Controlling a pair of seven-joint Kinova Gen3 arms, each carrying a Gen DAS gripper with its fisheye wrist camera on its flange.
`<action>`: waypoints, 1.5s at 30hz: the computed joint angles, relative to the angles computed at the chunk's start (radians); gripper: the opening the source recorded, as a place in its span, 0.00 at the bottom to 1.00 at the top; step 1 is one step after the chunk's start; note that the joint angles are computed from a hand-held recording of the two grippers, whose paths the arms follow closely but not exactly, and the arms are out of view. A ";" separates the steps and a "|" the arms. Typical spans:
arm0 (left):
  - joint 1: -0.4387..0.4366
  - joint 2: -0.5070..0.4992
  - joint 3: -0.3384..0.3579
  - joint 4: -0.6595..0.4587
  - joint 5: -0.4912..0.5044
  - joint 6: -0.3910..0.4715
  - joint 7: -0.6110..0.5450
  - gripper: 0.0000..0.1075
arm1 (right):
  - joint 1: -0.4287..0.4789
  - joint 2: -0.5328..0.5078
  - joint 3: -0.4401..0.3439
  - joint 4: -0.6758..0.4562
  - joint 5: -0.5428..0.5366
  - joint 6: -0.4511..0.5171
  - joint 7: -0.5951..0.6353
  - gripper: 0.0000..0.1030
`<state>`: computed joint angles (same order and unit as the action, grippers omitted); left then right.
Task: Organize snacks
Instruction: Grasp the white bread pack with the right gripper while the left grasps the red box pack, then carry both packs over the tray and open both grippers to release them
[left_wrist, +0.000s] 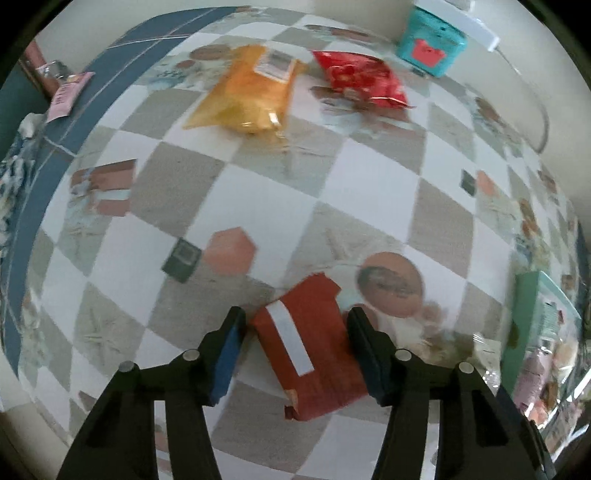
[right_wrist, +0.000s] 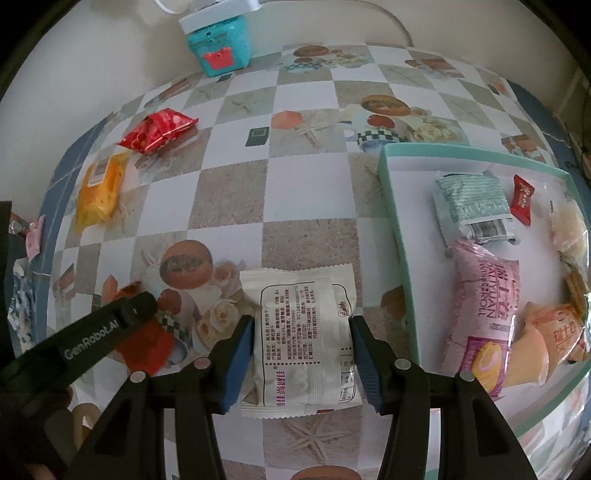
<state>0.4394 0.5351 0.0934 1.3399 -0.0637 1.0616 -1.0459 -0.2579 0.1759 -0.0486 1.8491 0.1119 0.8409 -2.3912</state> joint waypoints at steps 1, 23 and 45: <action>-0.002 -0.003 0.005 0.001 0.006 -0.001 -0.004 0.55 | 0.006 -0.006 0.001 0.001 -0.006 0.006 0.009 0.54; 0.061 0.042 -0.005 -0.070 -0.035 0.052 0.003 0.40 | 0.025 -0.010 0.009 0.003 -0.014 -0.001 0.006 0.54; 0.077 -0.110 -0.004 -0.009 -0.103 -0.030 0.079 0.40 | 0.031 -0.128 -0.010 0.005 0.060 -0.004 -0.046 0.53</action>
<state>0.5162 0.4249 0.0893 1.3311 -0.1671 1.0313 -0.9670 -0.2269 0.0477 -0.0590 1.8540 0.1714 0.8368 -2.4370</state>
